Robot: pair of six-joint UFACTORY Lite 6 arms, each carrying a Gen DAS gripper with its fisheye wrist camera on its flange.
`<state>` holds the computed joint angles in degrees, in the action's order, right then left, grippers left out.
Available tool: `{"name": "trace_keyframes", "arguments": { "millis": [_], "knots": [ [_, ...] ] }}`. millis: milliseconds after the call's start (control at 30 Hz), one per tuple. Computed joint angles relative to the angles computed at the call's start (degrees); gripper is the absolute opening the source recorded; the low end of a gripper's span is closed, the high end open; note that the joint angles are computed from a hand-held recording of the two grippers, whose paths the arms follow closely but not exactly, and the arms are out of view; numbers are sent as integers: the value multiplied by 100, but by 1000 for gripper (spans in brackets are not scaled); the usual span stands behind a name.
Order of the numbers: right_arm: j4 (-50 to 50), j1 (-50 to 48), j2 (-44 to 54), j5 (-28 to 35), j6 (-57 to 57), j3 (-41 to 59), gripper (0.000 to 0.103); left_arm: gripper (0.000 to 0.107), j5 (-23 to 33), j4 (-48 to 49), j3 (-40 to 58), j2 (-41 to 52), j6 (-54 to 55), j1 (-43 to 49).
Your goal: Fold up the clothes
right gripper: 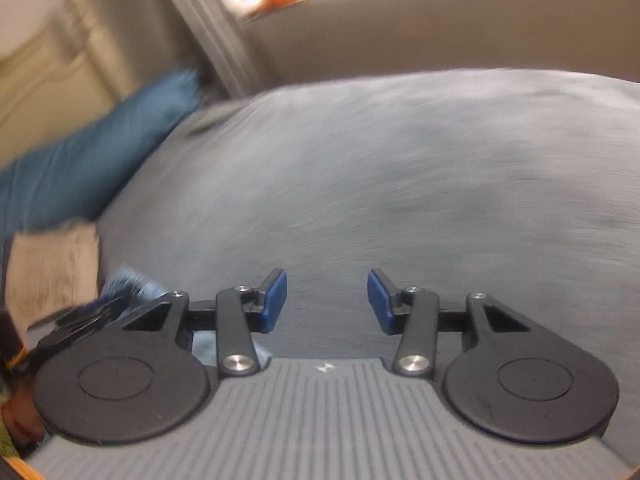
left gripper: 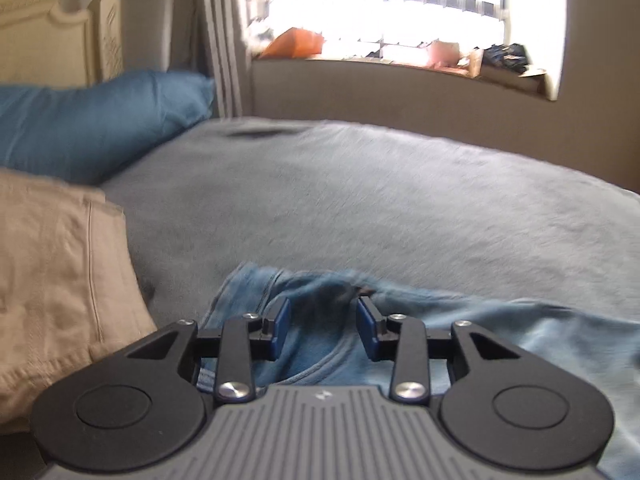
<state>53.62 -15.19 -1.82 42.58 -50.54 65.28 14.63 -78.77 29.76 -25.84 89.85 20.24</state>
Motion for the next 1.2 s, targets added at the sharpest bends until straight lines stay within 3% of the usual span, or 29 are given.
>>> {"name": "trace_keyframes", "arguments": {
  "millis": [133,233,333,533,800,867,933,1200],
  "knots": [
    [-347,-1670,-797,862,-563,-572,45,38,778,1790,-81,-879,-1771,-288],
    [-524,-2940,-1092,1362,-1160,-1018,45,38,1114,2843,-266,-1405,-2931,-995],
    [-658,-4059,-1205,1524,-1737,-1469,45,38,1037,3832,-534,-1706,-4140,-1896],
    [-856,-5665,-343,2271,-2355,-1347,45,38,695,5771,-1035,-2006,-6265,-3239],
    [-681,-5797,38,2930,-2752,-1414,45,38,434,7840,-1127,-1965,-8527,-3965],
    [-791,-5612,-217,2635,-2872,-1644,38,38,392,8293,-1115,-1903,-9045,-4117],
    [-944,-5360,-436,2186,-2908,-1901,13,38,312,8767,-1098,-1801,-9607,-4262],
    [-698,-4633,-1363,1308,-3154,-2205,6,38,54,10093,-960,-1383,-11089,-4492]
  ]
}}
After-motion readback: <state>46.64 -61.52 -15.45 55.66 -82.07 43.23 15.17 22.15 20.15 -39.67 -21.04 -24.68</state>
